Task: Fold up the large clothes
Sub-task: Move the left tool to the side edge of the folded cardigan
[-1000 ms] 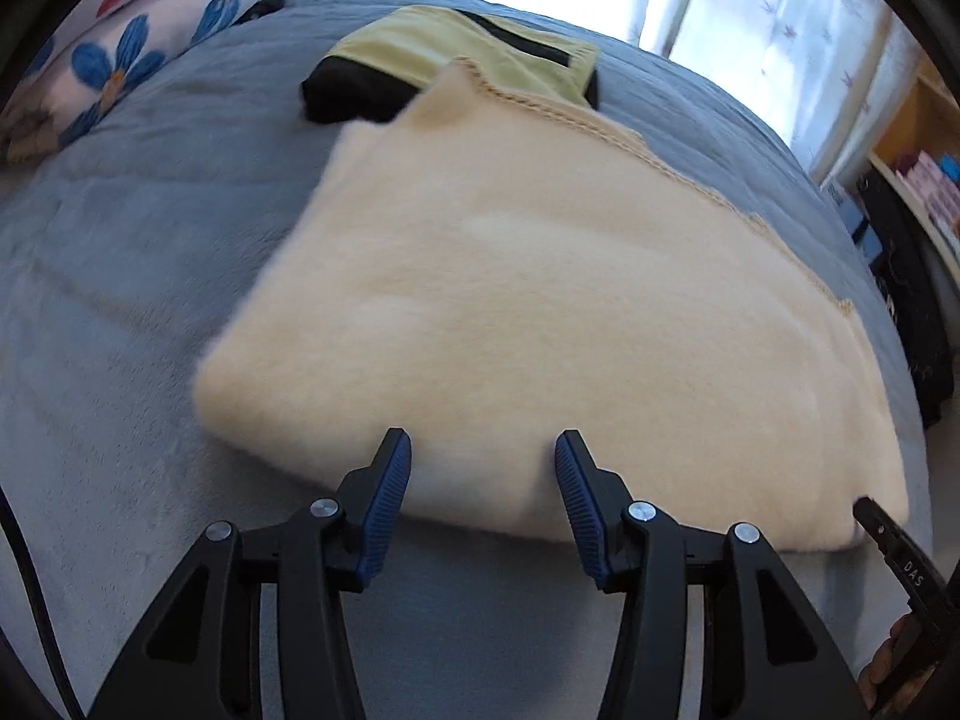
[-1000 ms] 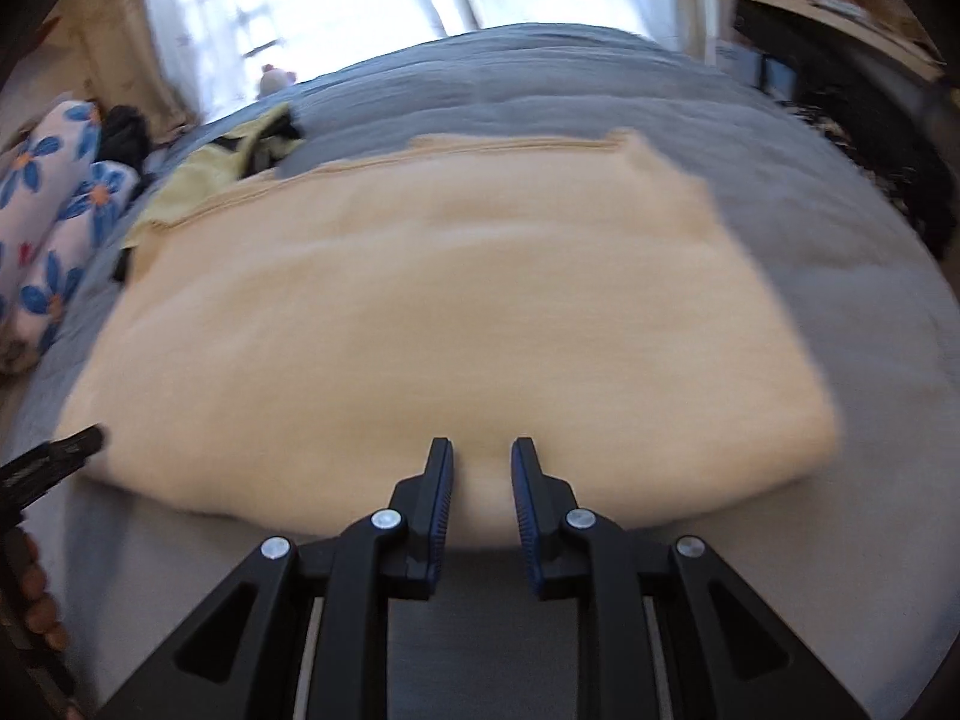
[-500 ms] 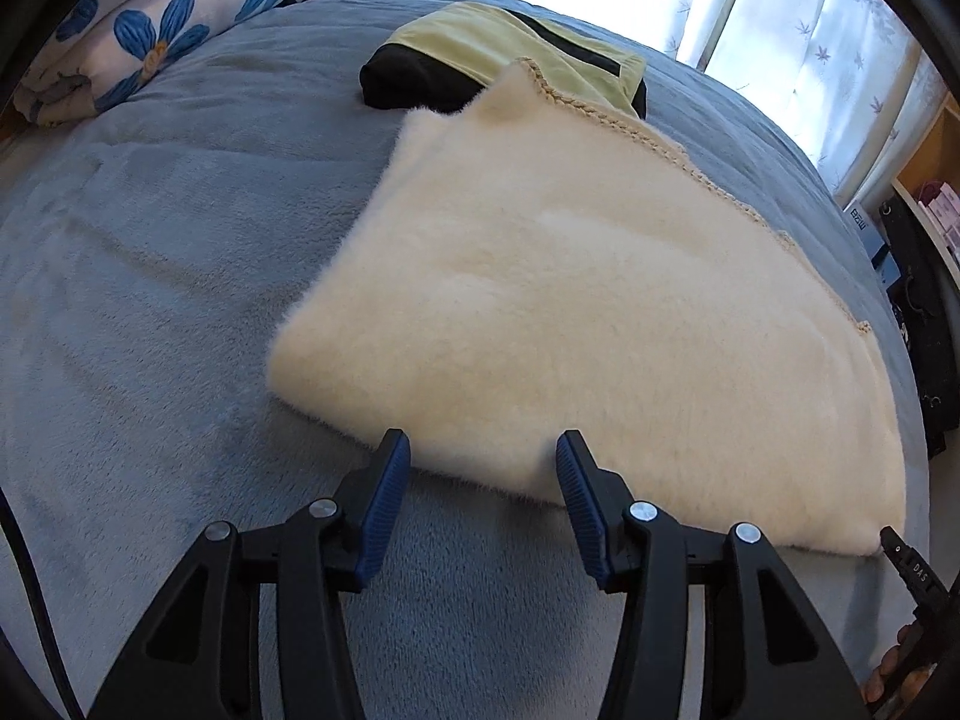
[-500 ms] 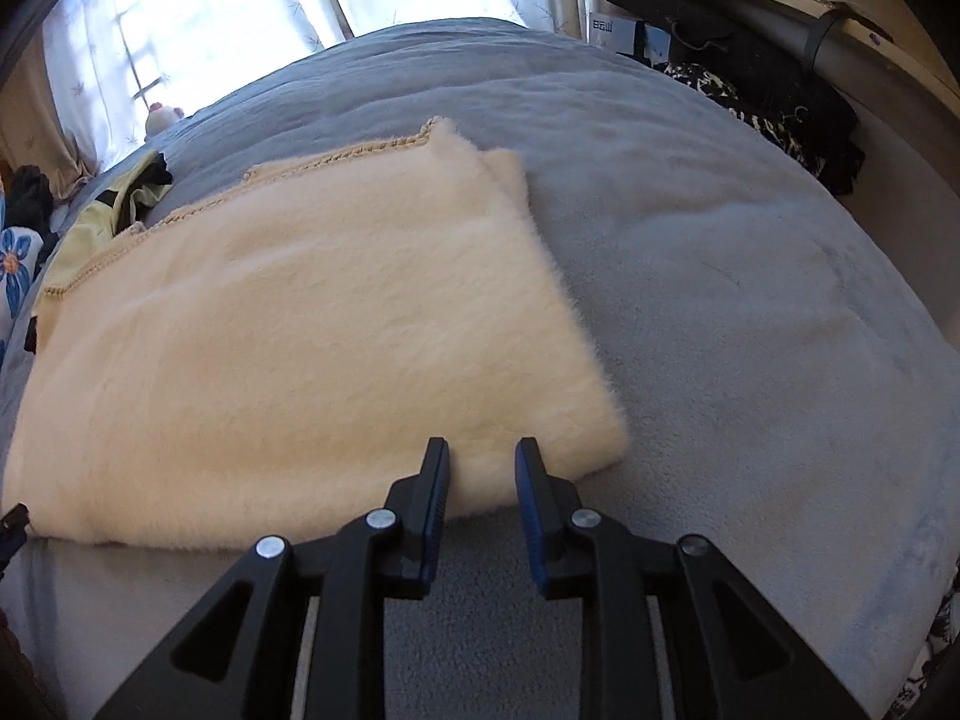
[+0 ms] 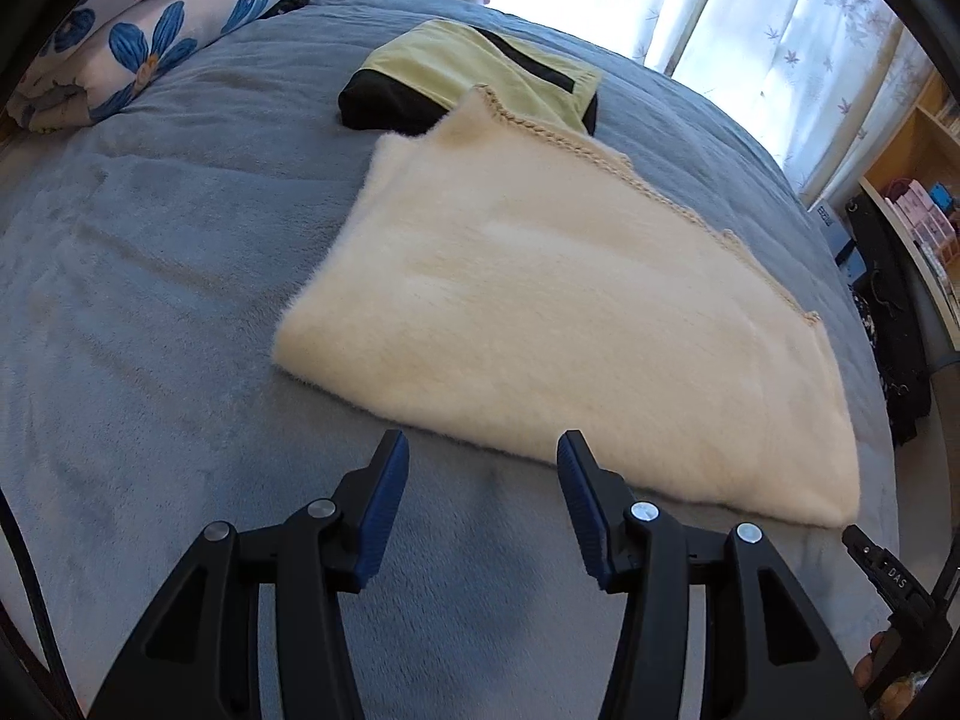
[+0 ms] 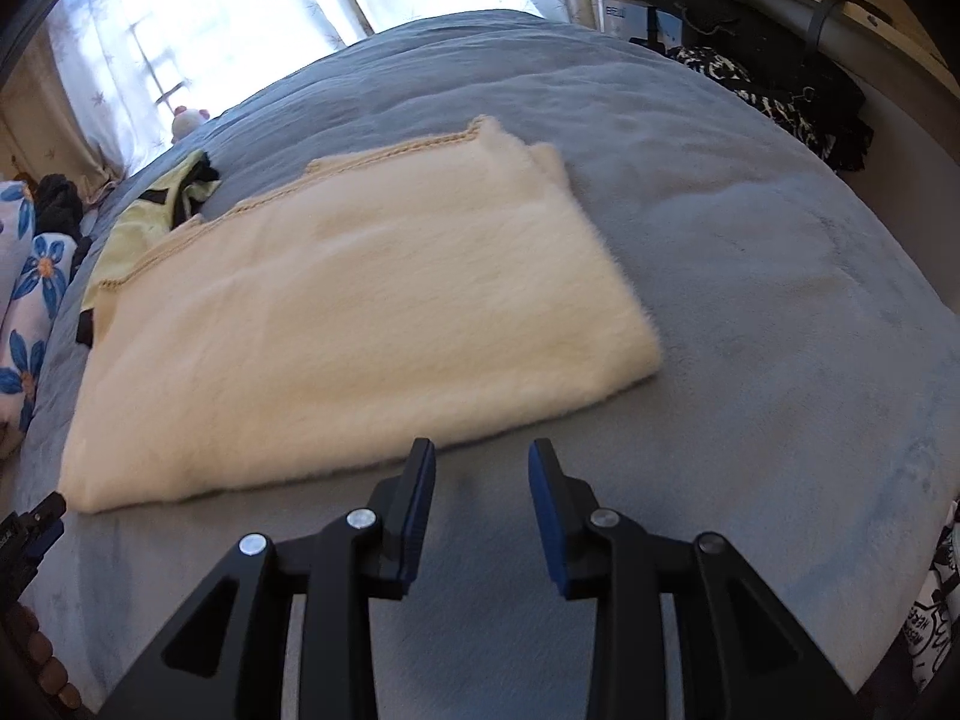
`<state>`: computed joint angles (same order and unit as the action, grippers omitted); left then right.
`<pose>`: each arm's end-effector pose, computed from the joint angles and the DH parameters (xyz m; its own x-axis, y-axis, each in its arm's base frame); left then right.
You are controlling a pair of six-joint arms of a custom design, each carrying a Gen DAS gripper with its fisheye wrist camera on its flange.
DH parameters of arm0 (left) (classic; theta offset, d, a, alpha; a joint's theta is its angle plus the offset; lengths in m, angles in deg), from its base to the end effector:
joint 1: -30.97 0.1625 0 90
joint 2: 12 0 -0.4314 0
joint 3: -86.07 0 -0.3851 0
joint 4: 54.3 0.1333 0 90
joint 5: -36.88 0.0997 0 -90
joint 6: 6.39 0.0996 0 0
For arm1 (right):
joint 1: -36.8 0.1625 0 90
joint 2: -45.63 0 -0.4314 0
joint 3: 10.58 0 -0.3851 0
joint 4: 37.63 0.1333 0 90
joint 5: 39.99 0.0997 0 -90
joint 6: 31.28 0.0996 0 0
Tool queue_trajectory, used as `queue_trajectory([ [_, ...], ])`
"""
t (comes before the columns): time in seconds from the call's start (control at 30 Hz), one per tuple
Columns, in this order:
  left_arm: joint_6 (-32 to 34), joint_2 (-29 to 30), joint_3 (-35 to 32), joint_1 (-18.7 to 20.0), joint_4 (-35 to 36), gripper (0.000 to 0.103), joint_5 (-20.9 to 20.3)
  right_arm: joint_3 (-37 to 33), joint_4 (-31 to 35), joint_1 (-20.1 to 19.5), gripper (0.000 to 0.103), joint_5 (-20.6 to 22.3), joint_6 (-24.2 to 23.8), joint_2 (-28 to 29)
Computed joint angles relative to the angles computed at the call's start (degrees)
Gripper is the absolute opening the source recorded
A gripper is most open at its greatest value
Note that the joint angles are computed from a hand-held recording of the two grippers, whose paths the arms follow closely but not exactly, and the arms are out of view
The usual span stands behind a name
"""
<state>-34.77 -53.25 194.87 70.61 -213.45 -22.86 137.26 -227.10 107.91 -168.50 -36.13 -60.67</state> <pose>-0.3245 -0.5072 0.0078 -0.8602 0.2742 -0.4299 0.4102 0.8730 -0.2640 -0.0252 -0.2938 0.3643 -0.5820 0.7074 0.4011 0.1231 0.5642 -0.8164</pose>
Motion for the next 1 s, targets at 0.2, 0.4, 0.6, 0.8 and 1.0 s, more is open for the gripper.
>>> queue_trajectory([
  [0.2,-0.8,-1.7,2.3,0.2,-1.0,0.054,-5.6,0.2,1.8,6.3,0.032,-2.5,1.8,2.2],
  [0.4,-0.6,-1.4,3.2,2.2,-3.1,0.055,-11.2,-0.7,1.0,11.6,0.033,-4.8,2.5,7.3],
  [0.6,-1.0,0.3,3.4,5.1,-7.0,0.055,-15.2,-1.4,-2.8,15.3,0.045,-5.8,0.8,12.1],
  [0.8,-1.4,3.0,3.2,8.0,-12.1,0.055,-17.6,-2.6,-8.2,17.5,0.045,-8.0,-1.5,16.5],
  [1.0,-0.4,6.4,1.3,9.9,-18.6,0.055,-18.8,-3.9,-8.9,16.6,0.045,-6.0,-2.1,18.3],
])
